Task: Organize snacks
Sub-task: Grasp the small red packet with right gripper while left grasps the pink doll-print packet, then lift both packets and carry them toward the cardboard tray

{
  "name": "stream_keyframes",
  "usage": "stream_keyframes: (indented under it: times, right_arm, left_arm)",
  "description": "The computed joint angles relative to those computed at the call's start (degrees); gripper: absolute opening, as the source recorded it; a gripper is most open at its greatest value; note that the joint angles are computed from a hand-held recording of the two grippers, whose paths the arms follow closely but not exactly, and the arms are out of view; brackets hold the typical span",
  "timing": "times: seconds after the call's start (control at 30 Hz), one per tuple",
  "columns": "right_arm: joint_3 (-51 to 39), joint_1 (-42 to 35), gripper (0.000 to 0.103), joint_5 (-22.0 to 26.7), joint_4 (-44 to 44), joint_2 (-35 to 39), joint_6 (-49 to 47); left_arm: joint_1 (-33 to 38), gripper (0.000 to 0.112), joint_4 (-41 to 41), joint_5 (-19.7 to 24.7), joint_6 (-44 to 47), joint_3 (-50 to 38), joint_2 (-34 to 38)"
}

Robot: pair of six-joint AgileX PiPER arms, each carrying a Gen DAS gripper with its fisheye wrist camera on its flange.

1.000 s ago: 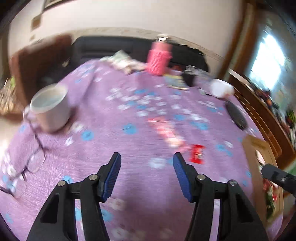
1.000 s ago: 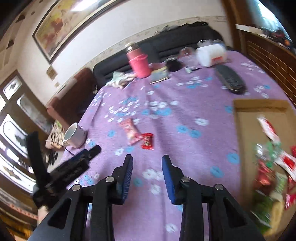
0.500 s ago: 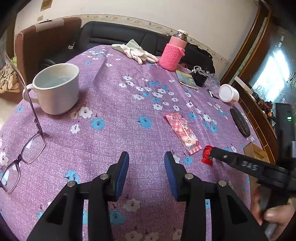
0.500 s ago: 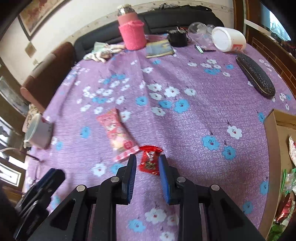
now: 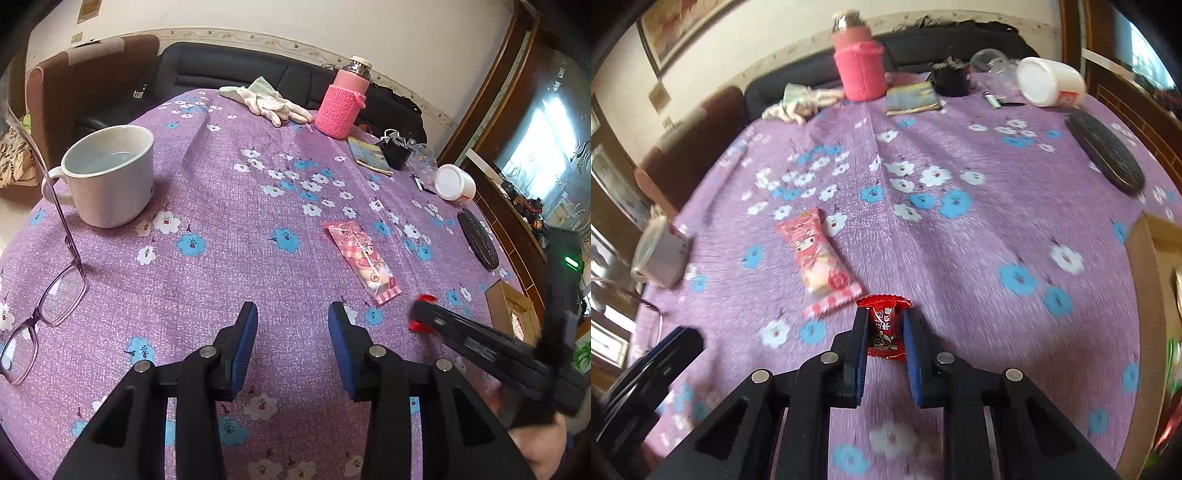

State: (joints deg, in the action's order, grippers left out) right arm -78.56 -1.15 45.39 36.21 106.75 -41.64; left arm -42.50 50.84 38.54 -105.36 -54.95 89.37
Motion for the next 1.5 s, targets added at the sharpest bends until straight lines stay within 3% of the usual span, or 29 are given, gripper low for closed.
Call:
stream_keyframes:
  times: [0.13,0.3,0.63,0.7,0.83,0.87,1.0,1.07,1.27,1.5]
  right_arm:
    - [11.82,-6.73,0.02,-1.41,13.15,-9.31,-16.49]
    - [19.23,-12.7,0.02,-1.09,27.78,-12.5,-34.06]
    - [12.92,-18.24,0.02,6.24,28.11,-7.94,-28.64]
    - [12.05,-19.0,0.02,7.28,27.99,-7.2,-27.38]
    - [11.49,-19.49,0.02,8.31,27.87,-6.75,-26.33]
    - [11.46,-19.5,0.02,8.44,27.93,-6.78,-26.33]
    - [11.62,-19.75,0.02,9.15,28.06,-6.91,-26.65]
    - [11.67,-19.75,0.02,9.24,28.01,-6.96,-26.63]
    - [11.99,-19.69,0.02,9.3,28.06,-7.19,-27.3]
    - [12.19,-18.89,0.02,9.96,26.83,-6.82,-27.43]
  left_arm:
    - [-0.92,0.038,-0.09,1.63,1.33,-1.55,1.63]
    - [-0.95,0.038,0.83,-0.54,-0.09,-1.97,2.55]
    - [6.52,0.04,-23.46,-2.43,22.66,-18.36,12.15]
    - [8.11,0.04,-27.06,-0.52,26.05,-23.77,15.54]
    - [9.94,0.045,-30.9,8.37,32.5,-38.23,25.27]
    - [10.13,0.045,-31.06,11.92,33.3,-42.1,27.94]
    - [8.72,0.043,-26.37,16.49,31.86,-46.98,31.73]
    - [7.75,0.026,-24.5,17.51,31.24,-46.75,31.74]
    - [4.63,0.023,-19.91,11.15,24.9,-33.45,24.11]
    - [-4.3,0.023,-10.61,9.43,9.66,-20.91,17.02]
